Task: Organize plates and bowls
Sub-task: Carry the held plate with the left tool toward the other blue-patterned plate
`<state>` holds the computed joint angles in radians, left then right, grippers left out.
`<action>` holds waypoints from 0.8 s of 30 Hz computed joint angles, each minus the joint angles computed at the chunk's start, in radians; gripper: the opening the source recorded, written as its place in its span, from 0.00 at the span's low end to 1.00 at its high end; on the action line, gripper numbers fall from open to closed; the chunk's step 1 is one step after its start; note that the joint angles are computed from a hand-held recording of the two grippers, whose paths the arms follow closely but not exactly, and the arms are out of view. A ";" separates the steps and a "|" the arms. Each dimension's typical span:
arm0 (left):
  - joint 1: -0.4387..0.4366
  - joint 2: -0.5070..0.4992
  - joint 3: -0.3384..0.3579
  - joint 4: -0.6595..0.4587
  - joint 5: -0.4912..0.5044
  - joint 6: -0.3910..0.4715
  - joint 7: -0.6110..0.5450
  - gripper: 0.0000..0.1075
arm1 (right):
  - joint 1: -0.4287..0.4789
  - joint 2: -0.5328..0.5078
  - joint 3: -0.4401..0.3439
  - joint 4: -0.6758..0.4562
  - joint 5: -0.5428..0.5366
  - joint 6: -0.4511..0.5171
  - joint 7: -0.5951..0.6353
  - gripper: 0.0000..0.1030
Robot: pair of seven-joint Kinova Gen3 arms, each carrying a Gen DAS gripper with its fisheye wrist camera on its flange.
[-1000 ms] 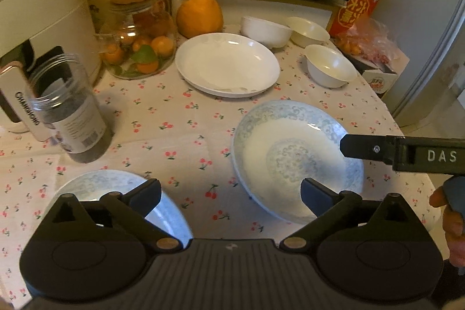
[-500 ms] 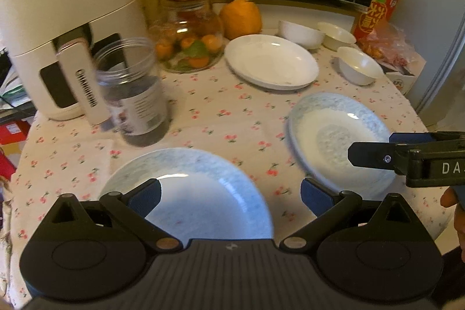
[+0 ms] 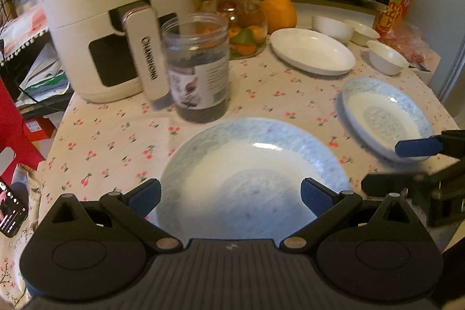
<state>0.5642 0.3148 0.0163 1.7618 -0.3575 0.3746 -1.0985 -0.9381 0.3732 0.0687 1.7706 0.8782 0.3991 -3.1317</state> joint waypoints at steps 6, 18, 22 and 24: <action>-0.058 -0.008 0.029 0.052 0.035 -0.064 -0.073 0.95 | -0.042 0.042 0.031 -0.009 0.037 -0.045 0.009 0.94; -0.059 0.030 0.013 0.030 0.098 -0.029 -0.150 0.81 | -0.155 0.102 0.204 -0.001 0.035 -0.165 0.029 0.94; -0.067 0.035 0.019 0.025 0.108 -0.011 -0.157 0.77 | -0.198 0.119 0.246 -0.007 0.025 -0.162 0.068 0.94; -0.063 0.033 0.015 0.027 0.106 -0.011 -0.152 0.76 | -0.226 0.127 0.280 -0.008 0.027 -0.167 0.066 0.93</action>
<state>0.5016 0.3474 0.0313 1.7887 -0.2510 0.3633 -1.2507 -1.1645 0.5000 0.3488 1.7630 0.9051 0.2324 -3.0660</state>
